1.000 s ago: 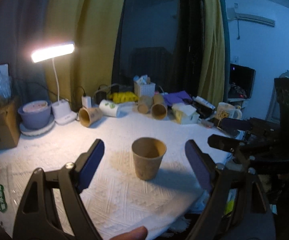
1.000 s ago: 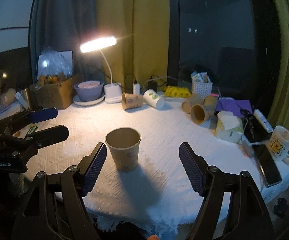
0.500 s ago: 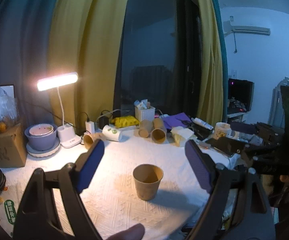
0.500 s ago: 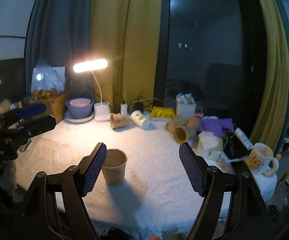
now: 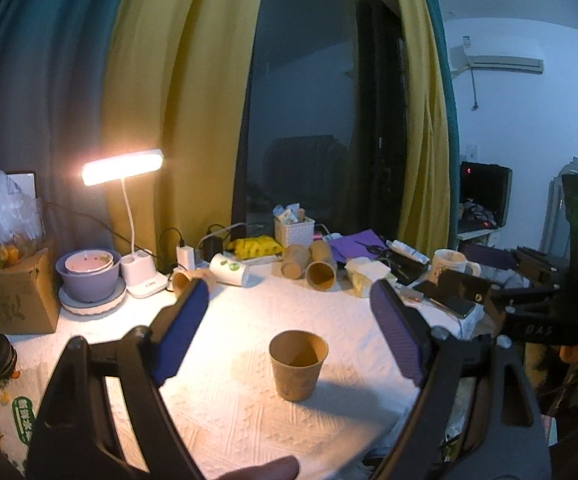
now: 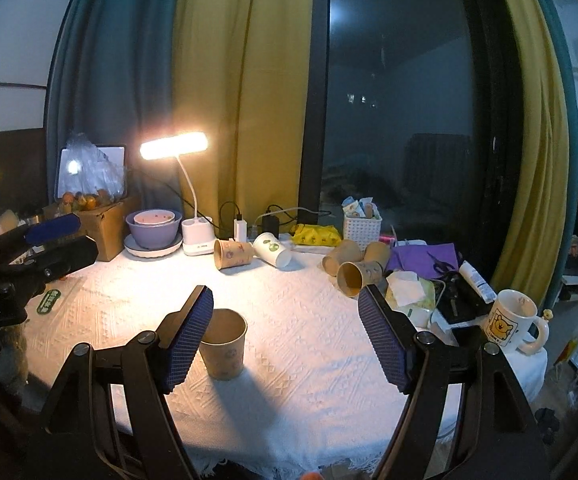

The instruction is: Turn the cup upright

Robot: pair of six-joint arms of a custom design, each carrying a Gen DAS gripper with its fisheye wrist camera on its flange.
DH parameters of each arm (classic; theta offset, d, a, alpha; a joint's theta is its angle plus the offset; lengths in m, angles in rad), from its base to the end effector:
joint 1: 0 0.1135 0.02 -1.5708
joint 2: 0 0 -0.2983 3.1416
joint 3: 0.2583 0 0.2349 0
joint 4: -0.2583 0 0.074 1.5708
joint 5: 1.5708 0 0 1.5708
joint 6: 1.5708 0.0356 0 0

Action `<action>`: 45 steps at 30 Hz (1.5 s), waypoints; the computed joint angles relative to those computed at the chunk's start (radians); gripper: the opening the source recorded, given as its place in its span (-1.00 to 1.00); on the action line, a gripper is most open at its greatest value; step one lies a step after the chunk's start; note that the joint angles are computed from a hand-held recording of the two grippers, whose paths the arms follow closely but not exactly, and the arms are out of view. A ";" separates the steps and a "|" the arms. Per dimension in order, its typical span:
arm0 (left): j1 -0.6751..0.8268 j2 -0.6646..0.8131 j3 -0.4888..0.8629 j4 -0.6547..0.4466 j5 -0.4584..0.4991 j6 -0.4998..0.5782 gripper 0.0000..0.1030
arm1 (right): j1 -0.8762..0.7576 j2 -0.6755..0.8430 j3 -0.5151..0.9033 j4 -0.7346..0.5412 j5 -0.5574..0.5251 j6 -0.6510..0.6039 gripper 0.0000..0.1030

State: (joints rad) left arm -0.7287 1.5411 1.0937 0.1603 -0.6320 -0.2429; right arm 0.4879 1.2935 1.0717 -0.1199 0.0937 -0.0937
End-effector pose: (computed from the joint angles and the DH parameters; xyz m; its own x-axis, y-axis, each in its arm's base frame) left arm 0.2679 -0.2110 0.3384 -0.2326 -0.0525 -0.9712 0.0604 0.9958 -0.0683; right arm 0.2455 0.1265 0.3723 -0.2583 -0.2425 -0.9351 -0.4148 0.9020 -0.1194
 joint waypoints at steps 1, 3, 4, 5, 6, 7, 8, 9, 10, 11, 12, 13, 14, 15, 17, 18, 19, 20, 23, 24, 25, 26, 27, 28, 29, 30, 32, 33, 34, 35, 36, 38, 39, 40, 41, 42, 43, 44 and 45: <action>0.000 0.001 0.000 -0.002 -0.004 -0.002 0.63 | -0.001 -0.001 0.000 -0.002 -0.001 0.000 0.51; 0.002 0.005 0.000 -0.007 -0.003 -0.010 0.63 | 0.001 0.002 0.001 -0.004 -0.001 0.001 0.51; 0.003 0.005 -0.002 -0.007 0.000 -0.014 0.63 | 0.002 0.004 0.001 -0.003 -0.001 0.002 0.51; 0.004 0.006 -0.004 -0.008 0.001 -0.018 0.63 | 0.003 0.005 -0.001 -0.002 -0.002 0.003 0.51; 0.004 0.009 -0.003 -0.009 0.002 -0.020 0.63 | 0.001 0.007 -0.002 0.000 -0.003 0.003 0.51; 0.004 0.010 -0.005 -0.009 0.004 -0.021 0.63 | -0.001 0.010 -0.002 0.000 -0.004 0.005 0.51; 0.004 0.011 -0.006 -0.009 0.005 -0.022 0.63 | -0.002 0.013 -0.004 0.002 -0.007 0.007 0.51; 0.004 0.013 -0.006 -0.010 0.009 -0.024 0.63 | -0.004 0.015 -0.005 0.003 -0.009 0.008 0.51; 0.005 0.014 -0.007 -0.011 0.017 -0.025 0.63 | -0.005 0.019 -0.002 0.001 -0.010 0.008 0.51; 0.005 0.016 -0.007 -0.011 0.021 -0.026 0.63 | -0.004 0.023 -0.001 0.000 -0.010 0.009 0.51; 0.005 0.017 -0.008 -0.011 0.025 -0.027 0.63 | -0.005 0.025 -0.002 0.001 -0.010 0.009 0.51; 0.005 0.018 -0.008 -0.010 0.029 -0.028 0.63 | -0.005 0.027 -0.001 0.000 -0.013 0.009 0.51; 0.006 0.018 -0.008 -0.011 0.034 -0.027 0.63 | -0.004 0.028 0.001 -0.001 -0.012 0.009 0.51; 0.006 0.019 -0.007 -0.012 0.038 -0.026 0.63 | -0.004 0.029 0.001 -0.002 -0.012 0.009 0.51; 0.007 0.020 -0.008 -0.012 0.043 -0.026 0.63 | -0.004 0.030 -0.001 -0.001 -0.014 0.009 0.51; 0.008 0.020 -0.010 -0.009 0.045 -0.027 0.63 | -0.004 0.032 -0.002 0.000 -0.014 0.010 0.51; 0.009 0.019 -0.011 -0.008 0.045 -0.028 0.63 | -0.004 0.031 -0.002 0.000 -0.014 0.011 0.51; 0.010 0.018 -0.012 -0.007 0.047 -0.027 0.63 | -0.005 0.031 -0.003 0.000 -0.018 0.014 0.51; 0.012 0.018 -0.013 -0.010 0.048 -0.031 0.63 | -0.005 0.031 -0.005 0.002 -0.020 0.016 0.51; 0.013 0.019 -0.012 -0.010 0.049 -0.032 0.63 | -0.005 0.031 -0.004 0.001 -0.022 0.016 0.51; 0.011 0.018 -0.012 -0.011 0.048 -0.033 0.63 | -0.005 0.031 -0.004 0.001 -0.021 0.017 0.51; 0.011 0.018 -0.012 -0.012 0.049 -0.033 0.63 | -0.005 0.031 -0.004 0.001 -0.021 0.017 0.51; 0.011 0.018 -0.013 -0.012 0.049 -0.033 0.63 | -0.004 0.031 -0.004 0.002 -0.021 0.017 0.51; 0.011 0.018 -0.013 -0.012 0.049 -0.033 0.63 | -0.005 0.032 -0.005 0.002 -0.022 0.017 0.51; 0.010 0.018 -0.013 -0.011 0.048 -0.034 0.63 | -0.005 0.032 -0.005 0.002 -0.022 0.017 0.51; 0.010 0.018 -0.013 -0.011 0.048 -0.034 0.63 | -0.005 0.032 -0.006 0.002 -0.022 0.018 0.51; 0.009 0.019 -0.013 -0.012 0.047 -0.036 0.63 | -0.004 0.032 -0.011 0.003 -0.024 0.018 0.51; 0.010 0.019 -0.013 -0.011 0.049 -0.035 0.63 | -0.004 0.032 -0.013 0.004 -0.024 0.018 0.51; 0.010 0.020 -0.014 -0.011 0.050 -0.036 0.63 | -0.004 0.032 -0.013 0.004 -0.024 0.018 0.51; 0.009 0.022 -0.014 -0.009 0.050 -0.037 0.63 | -0.004 0.032 -0.013 0.005 -0.024 0.018 0.51; 0.008 0.023 -0.015 -0.007 0.051 -0.037 0.63 | -0.004 0.033 -0.013 0.004 -0.024 0.018 0.51; 0.005 0.023 -0.021 0.006 0.056 -0.029 0.63 | 0.000 0.035 -0.017 0.006 -0.021 0.021 0.51; 0.002 0.022 -0.024 0.011 0.055 -0.025 0.63 | 0.001 0.036 -0.019 0.007 -0.020 0.022 0.51; 0.000 0.021 -0.026 0.013 0.054 -0.021 0.63 | 0.003 0.036 -0.022 0.010 -0.019 0.023 0.51; -0.001 0.022 -0.026 0.013 0.054 -0.021 0.63 | 0.004 0.036 -0.023 0.010 -0.018 0.023 0.51; -0.001 0.022 -0.026 0.011 0.054 -0.024 0.63 | 0.004 0.036 -0.023 0.010 -0.018 0.023 0.51; -0.003 0.022 -0.026 0.012 0.052 -0.026 0.63 | 0.005 0.038 -0.023 0.012 -0.018 0.024 0.51; -0.003 0.021 -0.028 0.012 0.051 -0.029 0.63 | 0.007 0.038 -0.026 0.013 -0.018 0.024 0.51; -0.008 0.021 -0.028 0.012 0.047 -0.032 0.63 | 0.008 0.038 -0.028 0.015 -0.017 0.024 0.51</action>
State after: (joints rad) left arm -0.7368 1.5622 1.0653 0.1725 -0.5851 -0.2747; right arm 0.4957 1.3318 1.0438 -0.1051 0.0766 -0.0692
